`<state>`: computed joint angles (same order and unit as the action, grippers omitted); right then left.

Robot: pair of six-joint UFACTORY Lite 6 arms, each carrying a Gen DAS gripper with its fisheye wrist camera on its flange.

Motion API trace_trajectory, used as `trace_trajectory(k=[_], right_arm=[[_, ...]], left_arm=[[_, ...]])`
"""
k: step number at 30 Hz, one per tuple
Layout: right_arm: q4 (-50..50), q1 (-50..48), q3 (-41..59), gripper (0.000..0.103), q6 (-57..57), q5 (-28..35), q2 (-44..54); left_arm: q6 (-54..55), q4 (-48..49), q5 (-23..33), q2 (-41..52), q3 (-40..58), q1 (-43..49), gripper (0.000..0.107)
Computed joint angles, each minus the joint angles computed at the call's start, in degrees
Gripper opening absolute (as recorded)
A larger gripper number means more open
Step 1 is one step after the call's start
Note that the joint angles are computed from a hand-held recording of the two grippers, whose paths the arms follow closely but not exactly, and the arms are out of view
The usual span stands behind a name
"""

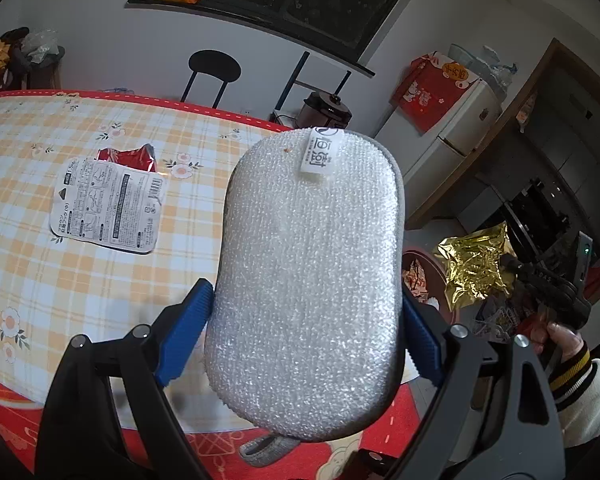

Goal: Collect trash
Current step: 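Carry the gold foil with the right gripper over the brown bin and open it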

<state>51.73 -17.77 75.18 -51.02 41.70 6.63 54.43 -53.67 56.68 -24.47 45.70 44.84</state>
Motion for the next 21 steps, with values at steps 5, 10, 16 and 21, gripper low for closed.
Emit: trace_trajectory(k=[5,10,16,21], right_arm=[[-0.1,-6.4,12.3,0.006,-3.0,3.0,12.4],[-2.7,-8.6,23.1,0.006,-3.0,5.5,23.0],[-7.6,-8.1,35.8,0.006,-0.4,8.4,34.6],[-9.8,-6.9,46.2,0.010,2.8,11.1,43.4]], left_arm=[[-9.6,3.2,-5.3,-5.0,-1.7,-7.9,0.087],[-21.3,8.3,-12.2,-9.5,-4.1,-17.0,0.087],[-37.9,18.4,-18.1,-14.7,-6.8,-26.5,0.087],[-48.8,26.8,-19.6,-17.3,-7.8,-30.5,0.087]])
